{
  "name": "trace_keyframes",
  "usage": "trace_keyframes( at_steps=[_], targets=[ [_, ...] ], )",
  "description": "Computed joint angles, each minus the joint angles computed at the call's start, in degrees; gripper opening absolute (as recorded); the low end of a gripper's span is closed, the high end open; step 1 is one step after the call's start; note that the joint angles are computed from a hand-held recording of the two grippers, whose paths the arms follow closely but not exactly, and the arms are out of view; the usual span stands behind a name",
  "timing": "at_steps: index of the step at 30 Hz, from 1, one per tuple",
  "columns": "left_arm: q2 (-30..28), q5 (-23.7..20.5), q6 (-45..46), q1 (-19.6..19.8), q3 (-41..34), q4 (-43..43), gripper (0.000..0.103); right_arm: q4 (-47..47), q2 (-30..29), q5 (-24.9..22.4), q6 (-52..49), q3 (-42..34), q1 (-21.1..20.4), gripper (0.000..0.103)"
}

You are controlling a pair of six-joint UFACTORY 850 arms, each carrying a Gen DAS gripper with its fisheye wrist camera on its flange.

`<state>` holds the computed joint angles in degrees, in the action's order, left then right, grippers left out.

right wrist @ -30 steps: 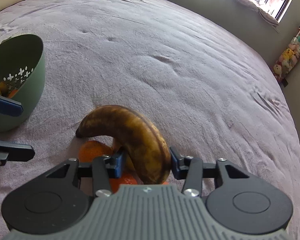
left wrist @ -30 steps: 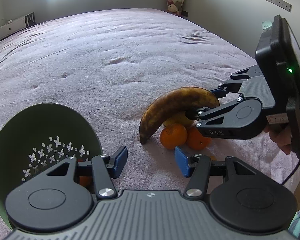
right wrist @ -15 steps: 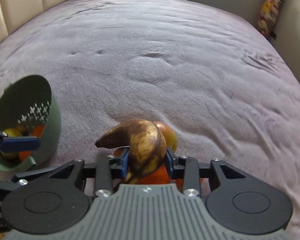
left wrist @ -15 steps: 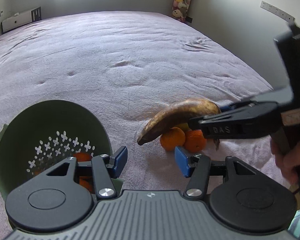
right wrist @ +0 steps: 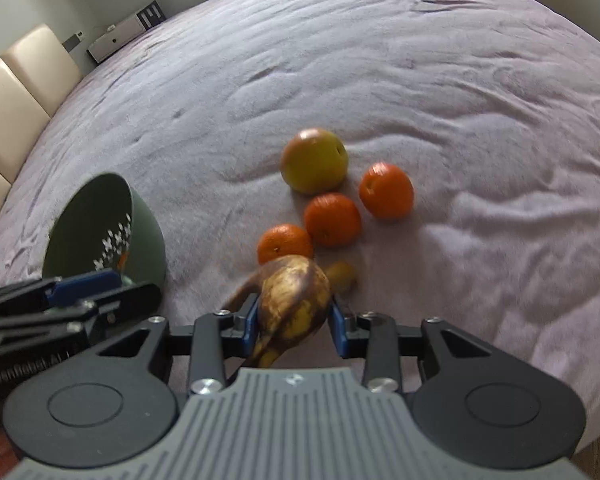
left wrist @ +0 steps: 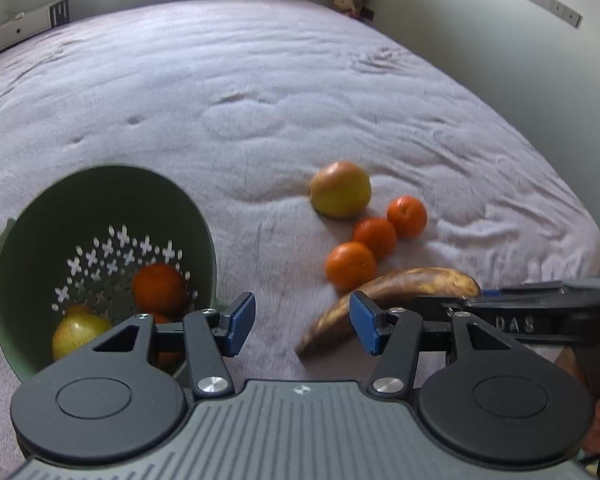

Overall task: Organize fruits
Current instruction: 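Lift the brown-spotted banana off the pile with the right tool, then grasp a mandarin with the left tool while the right tool holds the banana raised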

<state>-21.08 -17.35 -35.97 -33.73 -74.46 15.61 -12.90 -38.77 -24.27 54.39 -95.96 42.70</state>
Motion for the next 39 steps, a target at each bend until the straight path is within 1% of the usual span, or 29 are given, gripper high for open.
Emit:
trace_keyframes(
  at_steps=[3,5,7,10,13,16,17,18,19,20,23,26,30,33,35,37,39],
  targets=[
    [-0.34,0.11,5.66,0.42,0.41,-6.53,0.065,1.75,1.55,2.24,0.18,3.29,-0.32,0.033],
    [-0.64,0.40,10.00,0.60,0.67,-11.17,0.065,3.90,1.59,1.91,-2.93,3.66,-0.45,0.034],
    [-1.24,-0.33,11.80,0.42,0.41,-12.51,0.064,4.37,0.89,-0.70,-5.15,2.85,-0.25,0.034],
    [-2.04,-1.38,11.49,-0.10,0.00,-11.11,0.064,2.53,-0.96,-5.49,-7.36,0.85,0.36,0.035],
    [-2.43,-1.74,12.18,-0.27,-0.23,-11.25,0.064,1.86,-2.18,-7.77,-9.96,0.24,0.55,0.035],
    [-2.71,-1.87,12.29,-0.23,-0.46,-11.34,0.064,3.26,-2.78,-8.46,-14.13,0.24,0.23,0.037],
    [-2.79,-1.90,12.00,-0.25,-0.51,-11.02,0.064,3.72,-2.77,-8.33,-15.50,0.32,0.10,0.038],
    [-2.94,-1.93,11.81,-0.29,-0.65,-10.74,0.064,4.11,-2.81,-8.21,-17.00,0.26,0.01,0.042],
    [-3.09,-1.99,11.89,-0.32,-0.82,-10.70,0.064,3.06,-2.92,-8.20,-17.35,0.05,0.11,0.043],
    [-3.18,-1.97,12.21,-0.36,-0.89,-10.82,0.064,0.52,-3.05,-8.27,-16.88,-0.18,0.40,0.046],
    [-3.31,-1.91,12.80,-0.49,-0.99,-10.41,0.064,-9.60,-3.45,-9.39,-15.85,-1.10,1.75,0.062],
    [-3.31,-1.36,12.26,-0.57,-0.91,-9.47,0.064,-12.78,-3.18,-7.00,-19.27,-0.53,2.20,0.062],
    [-3.33,-0.41,14.61,-0.45,-0.80,-11.70,0.064,-10.31,-3.77,-3.18,-25.97,-0.66,1.80,0.060],
    [-3.59,-0.55,14.53,-0.51,-1.02,-11.39,0.064,-7.76,-5.18,-3.18,-28.38,-2.16,1.40,0.055],
    [-3.70,-0.34,14.86,-0.48,-1.08,-11.73,0.064,-6.66,-5.21,-3.05,-28.78,-2.33,1.12,0.055],
    [-3.67,0.27,15.03,-0.43,-0.98,-11.92,0.064,-6.47,-5.36,-3.95,-28.69,-2.94,1.35,0.053],
    [-3.46,1.28,15.96,-0.33,-0.71,-12.90,0.064,-7.30,-5.50,-5.52,-28.11,-3.62,1.67,0.049]
  ],
)
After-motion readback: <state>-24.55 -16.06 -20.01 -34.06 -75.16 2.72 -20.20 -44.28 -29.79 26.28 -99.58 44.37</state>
